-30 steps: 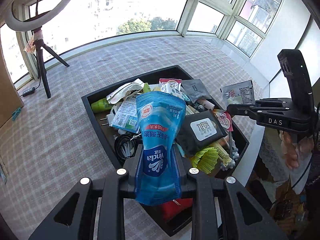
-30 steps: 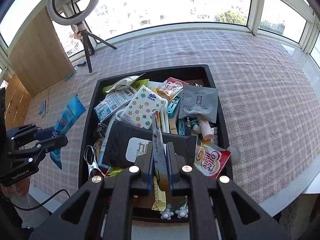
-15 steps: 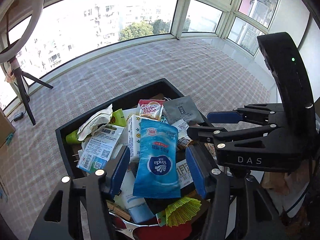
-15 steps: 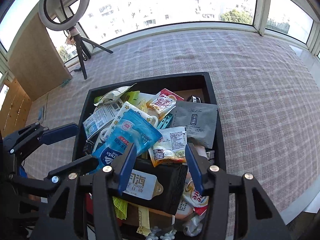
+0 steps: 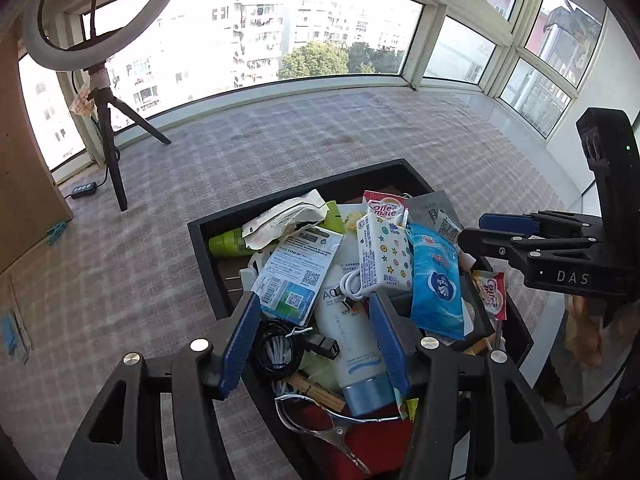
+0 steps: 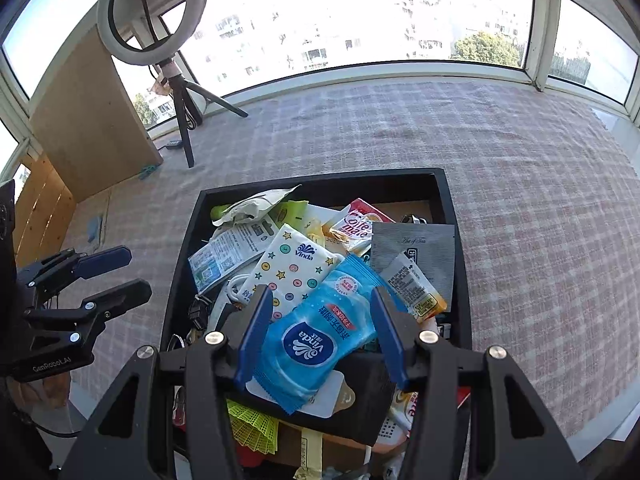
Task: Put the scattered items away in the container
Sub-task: 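Carry the coffee-mate sachet and Vinda pack into the black tray and release, then move both open grippers back to the blue phone stand and wooden stick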
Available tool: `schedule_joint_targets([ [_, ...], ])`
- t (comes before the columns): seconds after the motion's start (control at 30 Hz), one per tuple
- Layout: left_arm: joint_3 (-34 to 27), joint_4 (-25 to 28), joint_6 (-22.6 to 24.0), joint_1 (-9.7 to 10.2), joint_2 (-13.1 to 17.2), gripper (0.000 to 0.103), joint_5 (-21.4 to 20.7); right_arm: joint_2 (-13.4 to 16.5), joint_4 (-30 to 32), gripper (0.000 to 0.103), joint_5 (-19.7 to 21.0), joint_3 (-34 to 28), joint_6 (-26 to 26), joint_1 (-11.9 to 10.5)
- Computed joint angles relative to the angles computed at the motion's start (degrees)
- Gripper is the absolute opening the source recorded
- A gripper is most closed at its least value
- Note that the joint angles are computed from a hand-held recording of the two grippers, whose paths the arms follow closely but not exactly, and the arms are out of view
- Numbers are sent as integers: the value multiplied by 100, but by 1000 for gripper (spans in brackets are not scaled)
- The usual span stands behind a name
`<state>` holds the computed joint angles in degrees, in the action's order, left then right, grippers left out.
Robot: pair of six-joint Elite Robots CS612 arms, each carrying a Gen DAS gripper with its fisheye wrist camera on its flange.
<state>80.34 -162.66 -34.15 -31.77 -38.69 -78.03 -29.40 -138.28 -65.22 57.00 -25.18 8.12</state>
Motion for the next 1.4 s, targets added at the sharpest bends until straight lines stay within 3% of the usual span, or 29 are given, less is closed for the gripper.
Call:
schedule_joint_targets([
  [0.43,1469,-440,-526,542,-685,54,212,-114,-132,50,46,147,-458,596],
  [0.8,2464,-776,-1321,1120,-1045,54,511,178,374,50,-4,-427,-718,1269],
  [1.03,2805,-789,-1833,1589,-1075,53,558,571,994,50,168,-1140,-951,1713],
  [1.13,2841,-802,-1995,1832,-1001,47,460,807,1447,49,271,-1570,-1059,1913],
  [1.3,2777,-863,-2151,2191,-775,45,132,1286,2234,38,252,-2436,-1426,2274],
  [1.4,2687,-936,-2149,2326,-630,45,12,1704,2669,38,138,-3172,-1497,2455],
])
